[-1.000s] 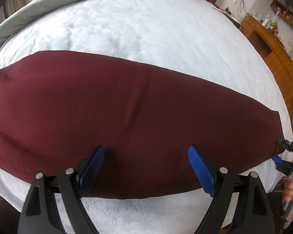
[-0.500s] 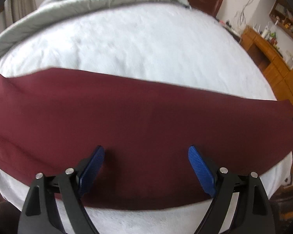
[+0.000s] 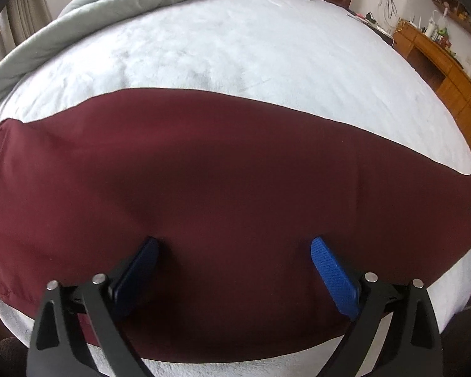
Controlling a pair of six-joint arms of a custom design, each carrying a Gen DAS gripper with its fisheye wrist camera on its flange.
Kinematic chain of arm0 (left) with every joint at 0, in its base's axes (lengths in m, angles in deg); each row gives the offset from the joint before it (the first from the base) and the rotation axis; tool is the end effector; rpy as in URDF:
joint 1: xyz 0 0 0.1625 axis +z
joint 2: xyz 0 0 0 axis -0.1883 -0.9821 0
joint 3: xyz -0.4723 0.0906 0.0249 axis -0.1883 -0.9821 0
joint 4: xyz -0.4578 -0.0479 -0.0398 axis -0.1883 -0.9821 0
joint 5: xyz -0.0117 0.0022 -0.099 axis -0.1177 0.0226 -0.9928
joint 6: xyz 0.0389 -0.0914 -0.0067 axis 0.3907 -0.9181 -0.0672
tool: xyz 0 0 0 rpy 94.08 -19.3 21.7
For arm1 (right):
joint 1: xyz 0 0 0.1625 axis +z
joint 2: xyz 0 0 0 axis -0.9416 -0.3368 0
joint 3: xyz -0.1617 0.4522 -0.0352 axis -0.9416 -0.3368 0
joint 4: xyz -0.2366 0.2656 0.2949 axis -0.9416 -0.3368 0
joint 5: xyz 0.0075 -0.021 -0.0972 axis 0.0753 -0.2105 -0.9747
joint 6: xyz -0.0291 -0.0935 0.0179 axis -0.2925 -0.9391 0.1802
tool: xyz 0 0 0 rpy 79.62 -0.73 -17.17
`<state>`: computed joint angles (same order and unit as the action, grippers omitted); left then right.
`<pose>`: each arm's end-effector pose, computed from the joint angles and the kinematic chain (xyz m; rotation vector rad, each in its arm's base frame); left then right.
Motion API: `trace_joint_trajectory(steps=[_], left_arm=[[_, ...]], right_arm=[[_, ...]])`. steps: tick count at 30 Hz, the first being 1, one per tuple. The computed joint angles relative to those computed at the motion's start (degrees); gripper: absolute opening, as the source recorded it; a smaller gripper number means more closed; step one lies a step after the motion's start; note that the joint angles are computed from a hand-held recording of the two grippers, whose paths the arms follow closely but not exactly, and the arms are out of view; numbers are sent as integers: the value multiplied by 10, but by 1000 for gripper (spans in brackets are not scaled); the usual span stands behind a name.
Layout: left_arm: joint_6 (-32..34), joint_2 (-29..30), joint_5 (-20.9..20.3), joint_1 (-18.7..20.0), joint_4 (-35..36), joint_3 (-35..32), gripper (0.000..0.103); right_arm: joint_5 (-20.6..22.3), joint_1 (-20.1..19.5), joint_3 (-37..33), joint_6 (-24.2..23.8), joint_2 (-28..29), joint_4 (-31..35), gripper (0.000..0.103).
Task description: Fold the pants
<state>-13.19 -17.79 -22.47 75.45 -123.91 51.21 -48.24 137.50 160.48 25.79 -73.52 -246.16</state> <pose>-0.2186 -0.8988 -0.0124 0.7727 2.4469 -0.2549 -0.1360 -0.6136 0.3283 -1.0517 -2.3604 1.3698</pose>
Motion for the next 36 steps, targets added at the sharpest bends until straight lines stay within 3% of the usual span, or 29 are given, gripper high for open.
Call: trace_joint_trajectory(steps=[4, 8, 13, 17, 26, 33, 36], left_arm=[[-14, -11, -32, 2, 22, -9, 98], [-18, -19, -48, 1, 18, -10, 98], [-26, -31, -58, 7, 17, -8, 98], [-38, -42, -59, 11, 9, 4, 98], [-58, -54, -57, 31, 22, -14, 98], [-92, -71, -90, 50, 52, -22, 98], [-108, -70, -111, 55, 70, -32, 98]], right_arm=[[-25, 49, -9, -60, 3, -42, 16], [-78, 109, -54, -140, 30, -21, 17], [-52, 157, -102, -181, 70, 17, 17], [-55, 188, -159, -196, 118, 53, 17], [-66, 222, -223, -222, 189, 137, 17], [-88, 238, -243, -258, 237, 171, 17], [-91, 233, -263, -263, 257, 213, 27]])
